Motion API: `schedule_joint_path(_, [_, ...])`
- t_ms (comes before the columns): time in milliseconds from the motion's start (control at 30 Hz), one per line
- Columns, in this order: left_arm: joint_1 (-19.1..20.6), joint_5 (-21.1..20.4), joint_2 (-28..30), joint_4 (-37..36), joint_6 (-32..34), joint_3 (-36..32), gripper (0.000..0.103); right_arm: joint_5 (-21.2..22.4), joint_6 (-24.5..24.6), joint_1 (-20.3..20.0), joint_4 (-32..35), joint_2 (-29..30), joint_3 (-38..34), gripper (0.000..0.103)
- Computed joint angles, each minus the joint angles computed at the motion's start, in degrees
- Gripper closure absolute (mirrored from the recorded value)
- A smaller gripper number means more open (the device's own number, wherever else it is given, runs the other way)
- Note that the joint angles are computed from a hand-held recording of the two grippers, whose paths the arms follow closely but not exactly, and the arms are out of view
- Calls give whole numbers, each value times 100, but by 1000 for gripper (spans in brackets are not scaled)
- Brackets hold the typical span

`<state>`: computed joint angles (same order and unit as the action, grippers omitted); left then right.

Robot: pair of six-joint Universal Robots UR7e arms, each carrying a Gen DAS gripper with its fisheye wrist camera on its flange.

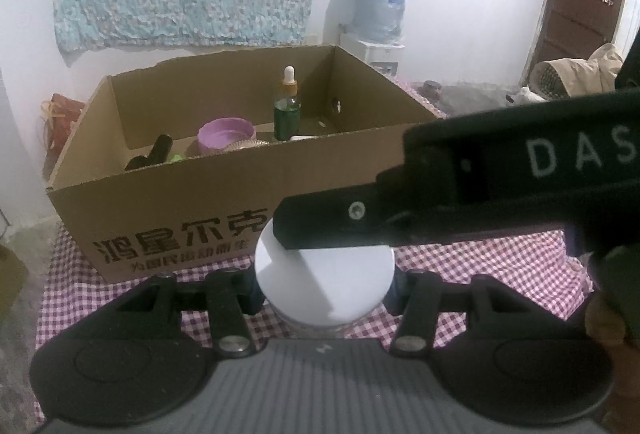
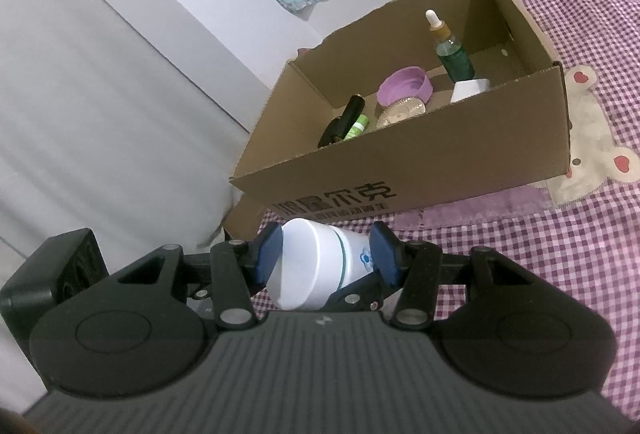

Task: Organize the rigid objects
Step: 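Lift the white-lidded jar with the right tool, then carry the white-lidded jar over the box with the right tool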

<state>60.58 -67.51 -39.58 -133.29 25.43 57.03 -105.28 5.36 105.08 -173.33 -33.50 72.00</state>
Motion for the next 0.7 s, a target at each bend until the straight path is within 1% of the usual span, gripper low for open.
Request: schedule_joint_path(700, [-31,-39,-157,-332,101,227,49,-70,-137,154,-154,-82,110,54])
